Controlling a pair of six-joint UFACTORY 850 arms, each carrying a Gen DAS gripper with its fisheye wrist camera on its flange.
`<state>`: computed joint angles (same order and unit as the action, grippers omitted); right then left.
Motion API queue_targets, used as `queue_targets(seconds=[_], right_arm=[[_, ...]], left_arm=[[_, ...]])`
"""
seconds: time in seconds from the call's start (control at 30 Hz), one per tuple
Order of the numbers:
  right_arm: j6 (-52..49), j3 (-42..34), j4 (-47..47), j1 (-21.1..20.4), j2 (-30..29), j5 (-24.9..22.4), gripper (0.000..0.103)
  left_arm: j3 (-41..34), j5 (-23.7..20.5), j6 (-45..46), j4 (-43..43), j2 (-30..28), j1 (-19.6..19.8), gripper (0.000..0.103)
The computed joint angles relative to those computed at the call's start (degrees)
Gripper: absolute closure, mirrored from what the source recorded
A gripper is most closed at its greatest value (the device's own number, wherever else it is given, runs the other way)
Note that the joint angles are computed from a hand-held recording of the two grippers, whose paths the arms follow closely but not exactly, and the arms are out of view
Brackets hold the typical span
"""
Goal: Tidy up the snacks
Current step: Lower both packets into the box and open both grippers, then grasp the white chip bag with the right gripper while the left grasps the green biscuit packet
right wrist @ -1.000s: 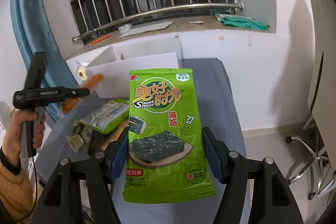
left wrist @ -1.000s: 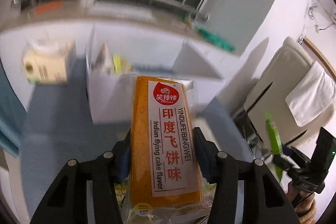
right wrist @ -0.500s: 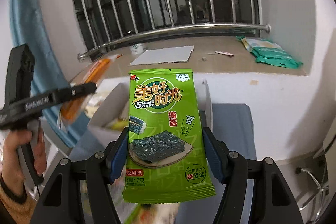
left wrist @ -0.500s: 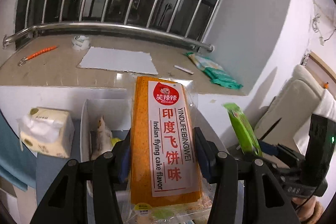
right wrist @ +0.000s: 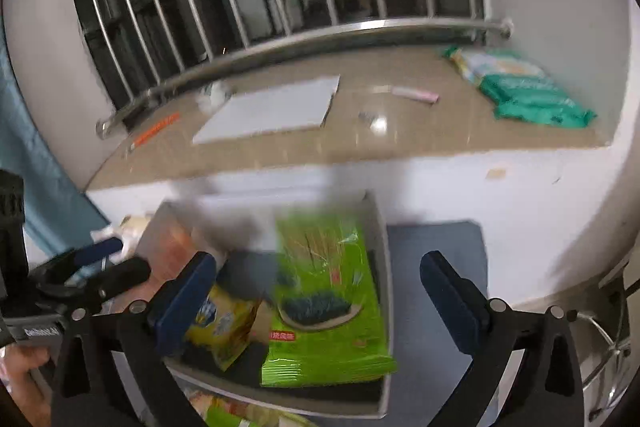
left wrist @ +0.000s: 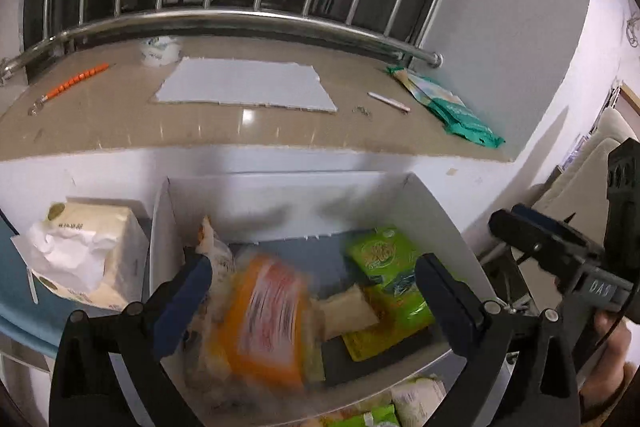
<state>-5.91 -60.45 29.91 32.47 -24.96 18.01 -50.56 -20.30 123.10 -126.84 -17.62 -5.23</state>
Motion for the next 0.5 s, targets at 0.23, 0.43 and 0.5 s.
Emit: queue_targets(seconds=[0.23,0.43,0.5], right_arm=[[-0.7,4.0,-0.2,1.6,4.0,3.1,0.000],[-0.8,10.9,-1.0,4.6,10.2,7.4,0.000],[0.4,14.5,-1.7,6.0,12.9,9.0,0.000]], left_arm=[[3.9,-0.8,6.2,-4.4,4.4,0.8,0.000],[12.2,-4.3,12.3,-7.4,13.7,2.0,0.000],[17.0,-6.1,14.7,-8.6,18.7,2.5,0.000]])
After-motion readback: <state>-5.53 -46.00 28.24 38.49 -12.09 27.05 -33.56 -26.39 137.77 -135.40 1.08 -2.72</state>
